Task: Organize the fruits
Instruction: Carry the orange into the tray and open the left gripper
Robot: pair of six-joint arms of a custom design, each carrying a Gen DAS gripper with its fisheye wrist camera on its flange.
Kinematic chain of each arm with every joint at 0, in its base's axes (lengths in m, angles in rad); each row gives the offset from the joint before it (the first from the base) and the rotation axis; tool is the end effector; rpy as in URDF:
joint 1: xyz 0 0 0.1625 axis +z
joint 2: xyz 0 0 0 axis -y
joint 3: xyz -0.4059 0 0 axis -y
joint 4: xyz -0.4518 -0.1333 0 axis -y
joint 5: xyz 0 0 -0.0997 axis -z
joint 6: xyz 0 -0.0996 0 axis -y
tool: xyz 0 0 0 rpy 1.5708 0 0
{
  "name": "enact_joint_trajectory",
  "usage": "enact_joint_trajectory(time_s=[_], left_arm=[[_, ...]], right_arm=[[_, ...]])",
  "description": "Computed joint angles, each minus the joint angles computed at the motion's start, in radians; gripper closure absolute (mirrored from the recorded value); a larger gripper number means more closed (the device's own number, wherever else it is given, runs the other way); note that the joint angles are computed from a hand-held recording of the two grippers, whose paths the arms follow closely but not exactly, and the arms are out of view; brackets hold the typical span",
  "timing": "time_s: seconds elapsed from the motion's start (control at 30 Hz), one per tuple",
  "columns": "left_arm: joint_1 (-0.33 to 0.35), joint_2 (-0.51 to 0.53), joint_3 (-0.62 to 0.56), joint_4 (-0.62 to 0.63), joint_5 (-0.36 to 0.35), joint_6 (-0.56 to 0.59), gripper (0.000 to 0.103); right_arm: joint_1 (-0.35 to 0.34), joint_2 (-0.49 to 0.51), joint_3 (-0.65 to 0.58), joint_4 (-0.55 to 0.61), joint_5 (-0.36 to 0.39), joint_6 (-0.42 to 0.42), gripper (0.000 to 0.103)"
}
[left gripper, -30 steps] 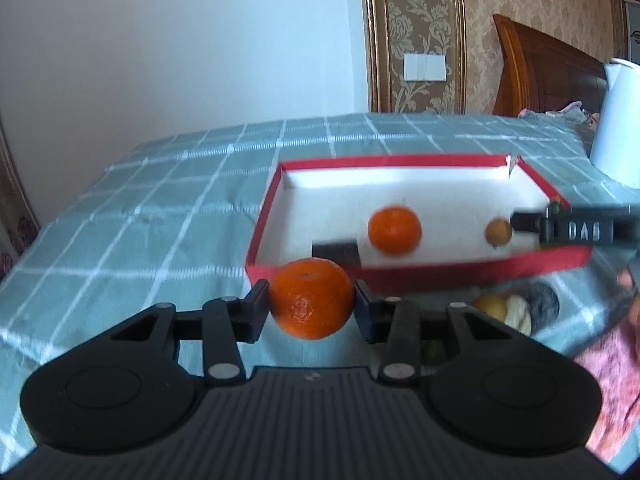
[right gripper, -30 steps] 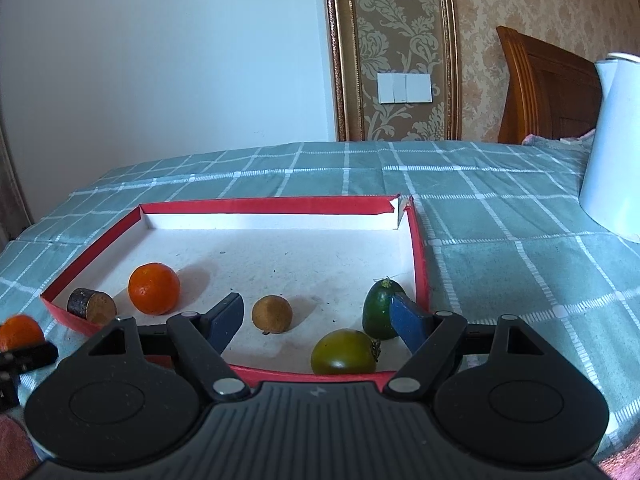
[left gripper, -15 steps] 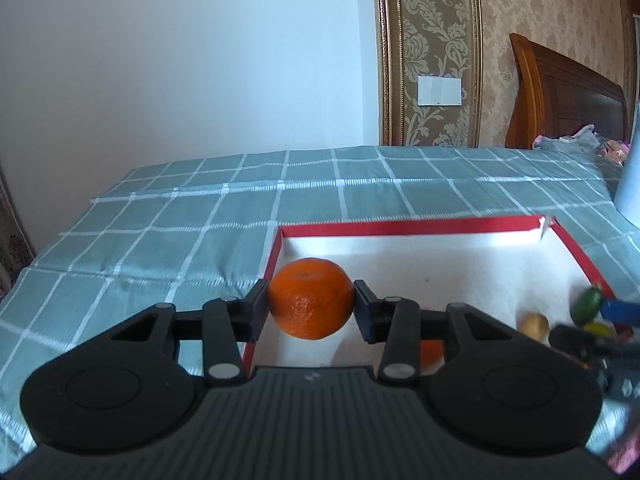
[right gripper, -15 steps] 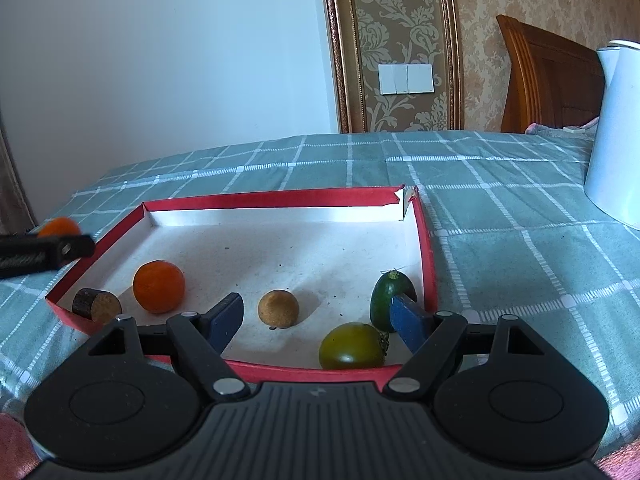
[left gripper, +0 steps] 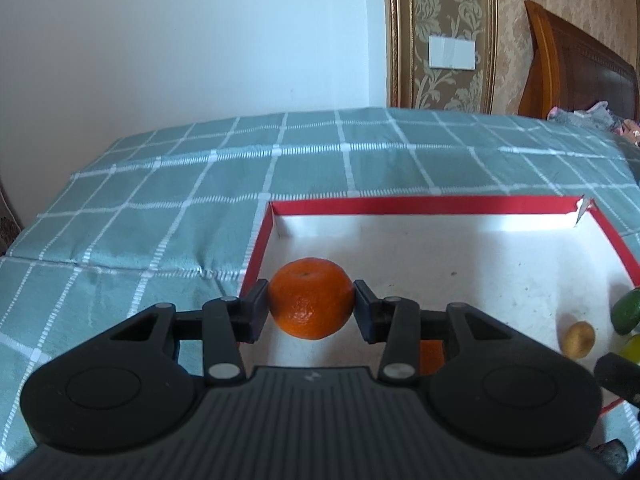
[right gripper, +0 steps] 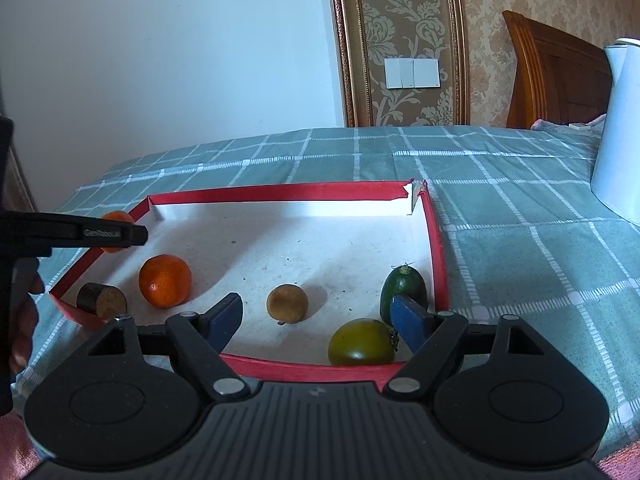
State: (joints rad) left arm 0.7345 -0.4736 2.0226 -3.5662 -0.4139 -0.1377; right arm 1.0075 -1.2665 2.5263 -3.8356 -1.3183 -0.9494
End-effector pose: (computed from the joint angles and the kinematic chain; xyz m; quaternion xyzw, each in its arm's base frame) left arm -0.2045 -0.4872 -0.0972 0.1657 0.8086 -0.4133 0.3844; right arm -0.0770 -0.4182 0.1521 0.2263 -0.8416 0.4232 0.2476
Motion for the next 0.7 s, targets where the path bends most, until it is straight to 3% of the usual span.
enact_joint_trajectory(time_s=[0.57,0.7], left_arm=[[0.026,-0.031,0.015,0.1,-0.042,-0.085,0.06],[0.003,-0.057,0.06,0.084,-0.072,-0.116,0.043]], right_arm=[[0.008,0.014,-0.006,-0.013,-0.026,-0.01,0.016],[0.007,0.016,-0.008,-0.016,-0.031,-0.012,0.015]])
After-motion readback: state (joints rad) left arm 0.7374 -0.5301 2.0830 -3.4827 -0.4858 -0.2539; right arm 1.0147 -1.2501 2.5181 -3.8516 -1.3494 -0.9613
